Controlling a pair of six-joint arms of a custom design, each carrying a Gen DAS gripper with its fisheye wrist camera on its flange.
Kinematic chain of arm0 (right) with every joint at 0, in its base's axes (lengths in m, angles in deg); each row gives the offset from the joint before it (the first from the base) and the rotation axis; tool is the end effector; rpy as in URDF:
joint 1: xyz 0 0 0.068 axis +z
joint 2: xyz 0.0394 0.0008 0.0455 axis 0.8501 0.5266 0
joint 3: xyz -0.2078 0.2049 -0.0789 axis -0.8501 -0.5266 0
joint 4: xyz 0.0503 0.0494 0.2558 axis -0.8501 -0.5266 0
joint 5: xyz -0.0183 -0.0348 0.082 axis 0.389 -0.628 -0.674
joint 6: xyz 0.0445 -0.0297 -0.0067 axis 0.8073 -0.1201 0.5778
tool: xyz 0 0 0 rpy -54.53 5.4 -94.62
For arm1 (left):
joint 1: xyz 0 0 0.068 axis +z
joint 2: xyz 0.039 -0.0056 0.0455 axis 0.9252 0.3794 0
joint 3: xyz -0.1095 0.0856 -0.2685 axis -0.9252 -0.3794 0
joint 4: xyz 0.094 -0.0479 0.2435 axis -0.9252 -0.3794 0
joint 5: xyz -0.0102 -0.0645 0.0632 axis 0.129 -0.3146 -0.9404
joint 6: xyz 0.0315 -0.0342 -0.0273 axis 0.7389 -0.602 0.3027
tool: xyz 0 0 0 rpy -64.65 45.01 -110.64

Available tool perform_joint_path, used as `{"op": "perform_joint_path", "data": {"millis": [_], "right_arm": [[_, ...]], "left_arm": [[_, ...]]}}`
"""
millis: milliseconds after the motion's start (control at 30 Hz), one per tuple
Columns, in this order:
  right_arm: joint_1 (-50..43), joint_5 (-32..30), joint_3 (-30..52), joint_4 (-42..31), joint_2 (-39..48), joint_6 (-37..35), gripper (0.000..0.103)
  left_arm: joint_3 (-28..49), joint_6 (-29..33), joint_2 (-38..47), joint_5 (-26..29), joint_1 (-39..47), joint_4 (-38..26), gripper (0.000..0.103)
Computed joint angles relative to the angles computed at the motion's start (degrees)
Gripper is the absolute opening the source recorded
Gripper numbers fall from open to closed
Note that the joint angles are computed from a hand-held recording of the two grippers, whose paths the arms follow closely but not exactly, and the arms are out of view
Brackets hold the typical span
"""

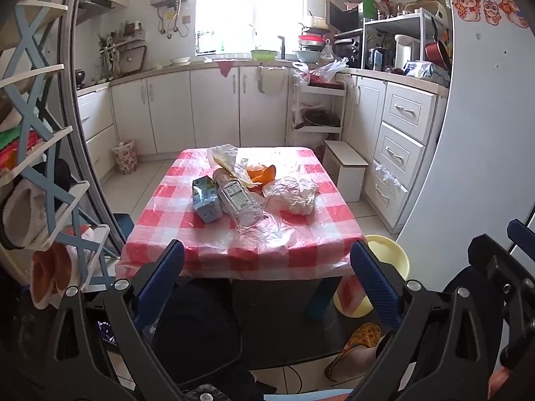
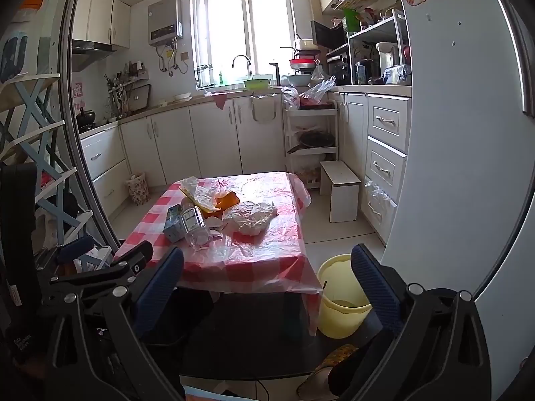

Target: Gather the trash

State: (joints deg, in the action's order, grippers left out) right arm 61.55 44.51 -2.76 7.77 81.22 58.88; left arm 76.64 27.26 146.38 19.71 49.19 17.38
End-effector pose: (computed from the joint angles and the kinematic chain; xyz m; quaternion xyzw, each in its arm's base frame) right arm 0.2475 0.0107 0.3717 0.0752 0.8557 0.0140 0.5117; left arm 0.3050 -0.0974 0.3545 0.0685 0.8727 -0.0447 0.4814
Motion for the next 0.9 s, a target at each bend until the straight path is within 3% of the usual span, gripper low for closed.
{"op": "perform_joint_path", "data": {"millis": [900], "right_arm": [[0.68,0.64,0.17,-0.12,0.97,-0.75,0.096]], "left_arm": [[-0.74,-1.96,-0.5,1.53,1.96,0.69,0.095]]}}
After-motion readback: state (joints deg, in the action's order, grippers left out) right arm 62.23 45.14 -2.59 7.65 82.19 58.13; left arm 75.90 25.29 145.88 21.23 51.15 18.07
